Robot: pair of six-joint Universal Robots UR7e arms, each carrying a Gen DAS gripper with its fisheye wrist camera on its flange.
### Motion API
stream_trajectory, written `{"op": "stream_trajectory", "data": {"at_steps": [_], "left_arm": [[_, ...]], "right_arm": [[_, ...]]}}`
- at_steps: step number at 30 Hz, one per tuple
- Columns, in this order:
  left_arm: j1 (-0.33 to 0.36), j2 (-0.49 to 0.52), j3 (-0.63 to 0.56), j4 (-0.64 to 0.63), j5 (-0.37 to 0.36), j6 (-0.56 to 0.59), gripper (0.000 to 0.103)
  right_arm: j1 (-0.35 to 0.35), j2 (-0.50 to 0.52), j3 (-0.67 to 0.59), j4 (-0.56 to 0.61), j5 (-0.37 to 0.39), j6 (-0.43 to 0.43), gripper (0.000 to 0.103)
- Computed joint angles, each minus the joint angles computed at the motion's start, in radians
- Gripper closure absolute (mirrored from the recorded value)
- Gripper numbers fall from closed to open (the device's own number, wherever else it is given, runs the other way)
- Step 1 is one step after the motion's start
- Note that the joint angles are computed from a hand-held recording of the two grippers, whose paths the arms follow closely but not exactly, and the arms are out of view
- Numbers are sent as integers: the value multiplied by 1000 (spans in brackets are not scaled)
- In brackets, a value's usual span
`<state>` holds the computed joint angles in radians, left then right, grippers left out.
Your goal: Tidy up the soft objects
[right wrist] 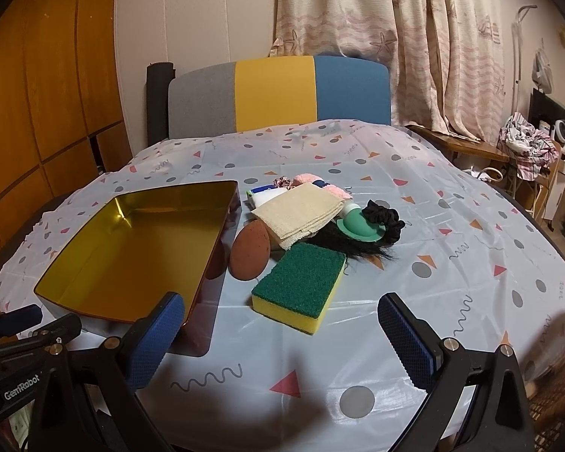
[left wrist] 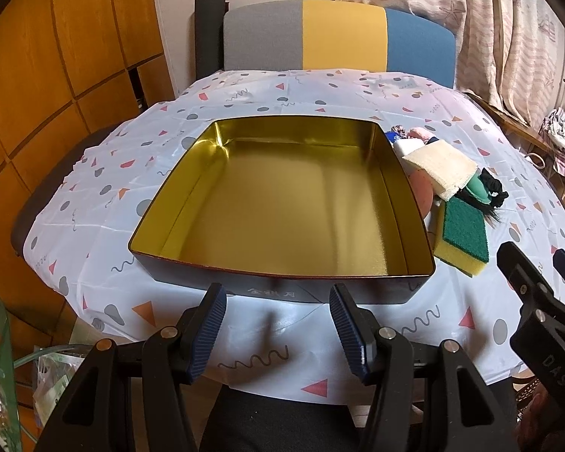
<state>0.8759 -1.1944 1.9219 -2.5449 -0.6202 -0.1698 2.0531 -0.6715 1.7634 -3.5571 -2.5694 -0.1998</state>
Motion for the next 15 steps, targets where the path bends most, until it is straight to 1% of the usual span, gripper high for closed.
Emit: {"op": "stream_trajectory", "data": {"at_steps": [7,15], "left_arm": [[-3,1,1,4,0,0,45],[-2,3,-1,16,-5,0,45]], "right_arm": [[0,2,0,0,0,-7,0],[-5,-6,2,17,-7,14,0]]}}
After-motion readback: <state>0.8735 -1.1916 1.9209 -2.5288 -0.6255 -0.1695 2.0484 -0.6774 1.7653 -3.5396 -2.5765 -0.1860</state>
